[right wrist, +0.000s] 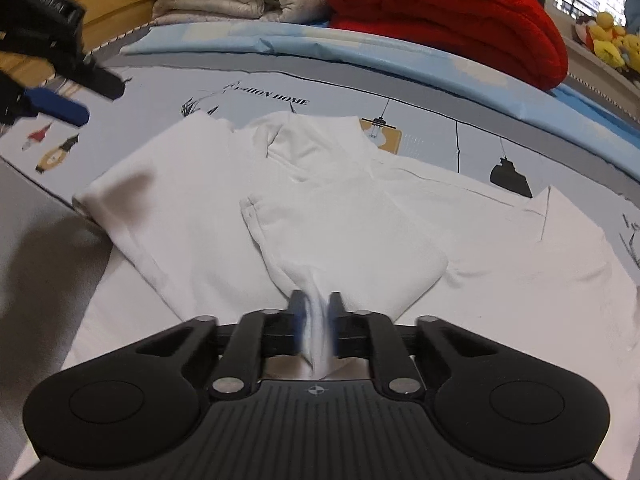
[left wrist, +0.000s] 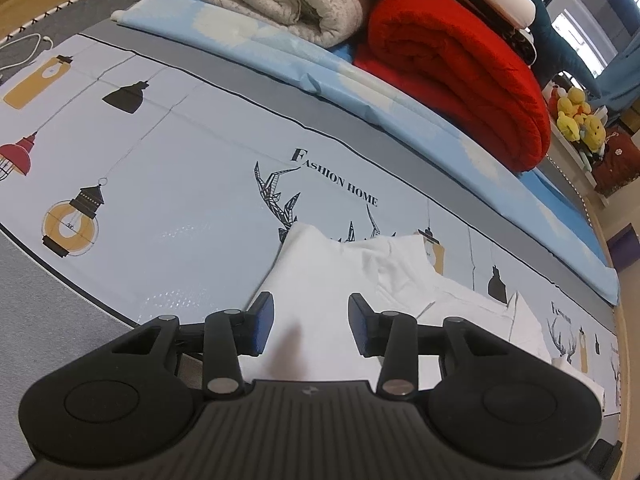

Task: Fold small clothes

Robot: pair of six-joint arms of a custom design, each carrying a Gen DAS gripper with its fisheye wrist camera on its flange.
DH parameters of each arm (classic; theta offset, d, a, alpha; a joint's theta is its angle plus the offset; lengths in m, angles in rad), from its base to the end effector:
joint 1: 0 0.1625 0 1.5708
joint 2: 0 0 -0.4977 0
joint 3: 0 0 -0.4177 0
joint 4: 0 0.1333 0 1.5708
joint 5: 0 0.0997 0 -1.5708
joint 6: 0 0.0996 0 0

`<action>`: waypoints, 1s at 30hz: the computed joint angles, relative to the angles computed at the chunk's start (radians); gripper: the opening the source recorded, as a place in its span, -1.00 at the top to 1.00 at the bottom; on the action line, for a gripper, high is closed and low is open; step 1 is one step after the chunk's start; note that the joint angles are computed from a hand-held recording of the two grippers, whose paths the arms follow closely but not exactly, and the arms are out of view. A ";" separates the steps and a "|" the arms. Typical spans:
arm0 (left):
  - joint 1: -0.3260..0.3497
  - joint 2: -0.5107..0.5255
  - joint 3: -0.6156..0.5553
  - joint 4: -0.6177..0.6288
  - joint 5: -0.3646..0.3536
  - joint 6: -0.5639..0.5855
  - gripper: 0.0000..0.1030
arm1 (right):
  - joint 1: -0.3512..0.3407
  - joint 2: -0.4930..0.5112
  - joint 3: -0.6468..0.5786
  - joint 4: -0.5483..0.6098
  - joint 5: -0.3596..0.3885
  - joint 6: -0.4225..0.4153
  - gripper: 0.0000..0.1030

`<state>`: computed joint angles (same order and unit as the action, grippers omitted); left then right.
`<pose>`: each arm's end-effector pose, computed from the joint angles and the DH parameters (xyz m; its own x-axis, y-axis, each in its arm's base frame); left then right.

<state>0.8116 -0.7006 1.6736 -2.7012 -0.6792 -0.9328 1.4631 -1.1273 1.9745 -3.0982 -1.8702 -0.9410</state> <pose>-0.3453 -0.6702 0.0919 -0.8675 -0.3707 -0.3318 -0.0286 0.7030 -0.7107 0.0359 -0.6350 0.2877 -0.6153 -0.4555 0.6433 -0.7024 0.6873 -0.1851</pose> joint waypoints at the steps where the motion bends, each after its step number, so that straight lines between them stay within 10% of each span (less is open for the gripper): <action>1: 0.000 0.000 0.000 0.001 0.000 -0.001 0.12 | -0.001 0.000 -0.003 0.004 0.003 0.010 0.89; 12: 0.000 0.012 -0.015 0.018 0.001 -0.005 0.12 | -0.021 -0.040 -0.006 -0.054 0.127 0.130 0.94; 17: 0.002 0.023 -0.028 0.022 -0.003 -0.002 0.12 | -0.063 -0.063 0.012 -0.256 0.242 0.384 0.94; 20: 0.001 0.030 -0.036 0.028 -0.004 0.000 0.12 | -0.069 -0.053 -0.002 -0.318 0.105 0.552 0.94; 24: 0.002 0.037 -0.044 0.035 -0.004 -0.003 0.06 | -0.095 -0.060 -0.067 -0.059 -0.053 0.760 0.86; 30: 0.004 0.048 -0.059 0.045 -0.009 0.003 0.02 | -0.111 -0.071 -0.098 0.078 -0.028 0.750 0.83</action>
